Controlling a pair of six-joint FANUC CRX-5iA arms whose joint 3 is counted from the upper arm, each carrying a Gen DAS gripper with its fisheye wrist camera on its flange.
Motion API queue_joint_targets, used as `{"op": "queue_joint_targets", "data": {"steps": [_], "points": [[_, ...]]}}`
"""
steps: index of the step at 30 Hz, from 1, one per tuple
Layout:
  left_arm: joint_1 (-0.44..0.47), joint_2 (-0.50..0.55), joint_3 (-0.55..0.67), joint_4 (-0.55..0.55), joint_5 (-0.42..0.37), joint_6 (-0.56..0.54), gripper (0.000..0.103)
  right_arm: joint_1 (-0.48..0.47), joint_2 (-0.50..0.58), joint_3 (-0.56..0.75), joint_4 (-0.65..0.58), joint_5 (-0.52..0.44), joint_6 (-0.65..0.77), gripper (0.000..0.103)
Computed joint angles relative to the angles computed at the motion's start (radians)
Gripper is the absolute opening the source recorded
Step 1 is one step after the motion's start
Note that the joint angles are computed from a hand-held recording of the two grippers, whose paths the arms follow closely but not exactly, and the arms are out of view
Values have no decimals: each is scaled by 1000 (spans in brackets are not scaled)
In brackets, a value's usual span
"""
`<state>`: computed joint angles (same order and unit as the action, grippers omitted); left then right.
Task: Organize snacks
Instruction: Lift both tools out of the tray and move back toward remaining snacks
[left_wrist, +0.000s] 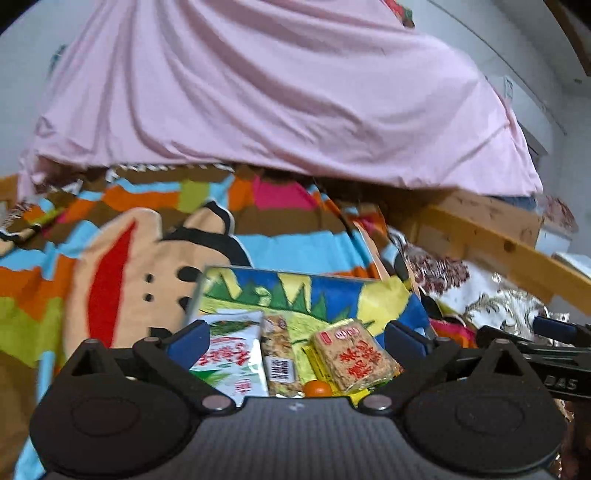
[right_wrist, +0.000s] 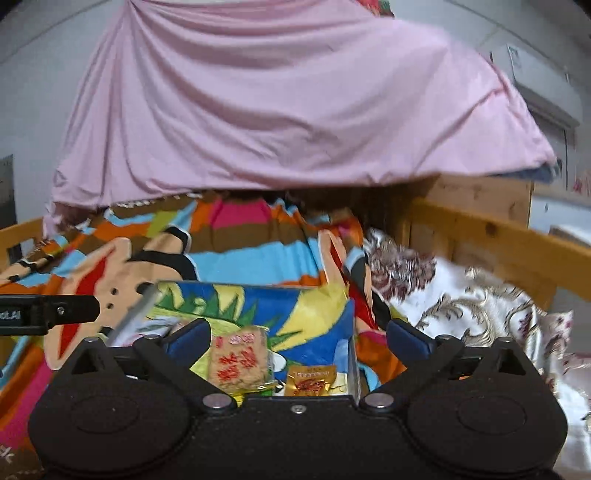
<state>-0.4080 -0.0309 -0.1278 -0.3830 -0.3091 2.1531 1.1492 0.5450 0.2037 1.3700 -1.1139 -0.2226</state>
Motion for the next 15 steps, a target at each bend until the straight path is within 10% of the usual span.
{"op": "queue_joint_targets", "data": {"steps": [15], "points": [[-104,-233,-102,-313,-208,350,103,163,-44,-37,-21,-150,-86,102]]}}
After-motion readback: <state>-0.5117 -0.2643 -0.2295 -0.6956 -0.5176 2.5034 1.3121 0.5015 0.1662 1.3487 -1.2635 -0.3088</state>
